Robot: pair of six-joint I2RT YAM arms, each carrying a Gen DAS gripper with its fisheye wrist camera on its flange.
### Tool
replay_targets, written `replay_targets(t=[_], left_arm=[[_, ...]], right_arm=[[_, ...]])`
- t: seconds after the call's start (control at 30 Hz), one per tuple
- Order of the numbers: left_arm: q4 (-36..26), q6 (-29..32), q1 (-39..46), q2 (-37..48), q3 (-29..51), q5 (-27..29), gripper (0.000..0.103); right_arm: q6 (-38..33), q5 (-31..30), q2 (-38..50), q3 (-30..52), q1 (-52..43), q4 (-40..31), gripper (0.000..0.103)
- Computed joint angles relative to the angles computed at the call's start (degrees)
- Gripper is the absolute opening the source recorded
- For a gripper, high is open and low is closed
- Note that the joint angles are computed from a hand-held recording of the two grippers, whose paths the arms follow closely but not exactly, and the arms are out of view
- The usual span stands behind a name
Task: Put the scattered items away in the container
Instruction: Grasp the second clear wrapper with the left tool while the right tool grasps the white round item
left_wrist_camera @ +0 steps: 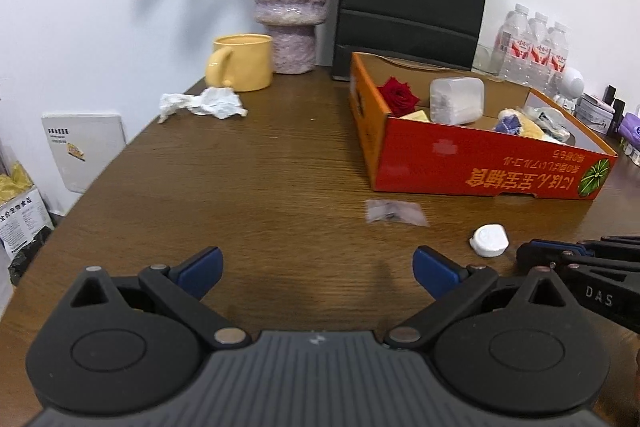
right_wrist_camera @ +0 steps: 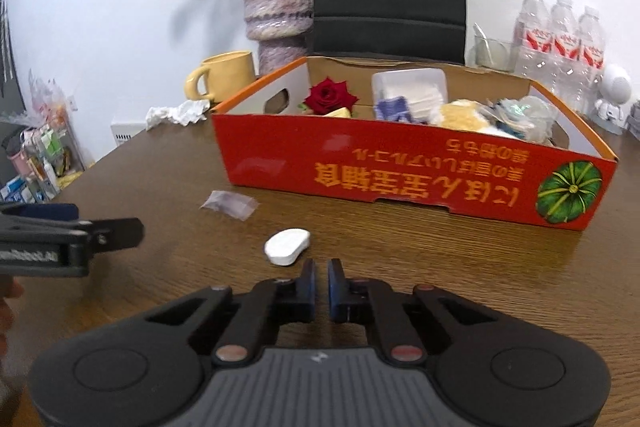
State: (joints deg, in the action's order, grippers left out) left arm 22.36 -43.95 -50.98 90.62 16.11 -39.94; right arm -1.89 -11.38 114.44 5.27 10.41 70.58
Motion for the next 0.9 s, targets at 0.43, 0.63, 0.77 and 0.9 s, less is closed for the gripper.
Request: replay_targets(t=[0.43, 0.63, 0.77, 0.9], left_arm=[[-1.8, -2.4, 2.9, 1.3, 1.1, 0.4, 0.103], [-1.7, -0.6, 3.2, 5.1, 5.2, 1.4, 0.103], [-1.2, 0.7, 2.9, 10.5, 10.3, 2.0, 0.103], [-1.9, 1.8, 3.5, 15.7, 15.9, 1.9, 0.103]], right_arm=[[0.1, 6.4, 1.6, 6.5, 8.3, -4.5, 0.02], [-0.6, 1.4, 4.3, 4.1, 2.6, 1.9, 0.02], [-1.4, -3.2, 4.4, 4.2, -3.5, 2.2, 0.02], [-2.7, -8.0, 4.4, 5.4, -9.6, 1.1, 0.02]])
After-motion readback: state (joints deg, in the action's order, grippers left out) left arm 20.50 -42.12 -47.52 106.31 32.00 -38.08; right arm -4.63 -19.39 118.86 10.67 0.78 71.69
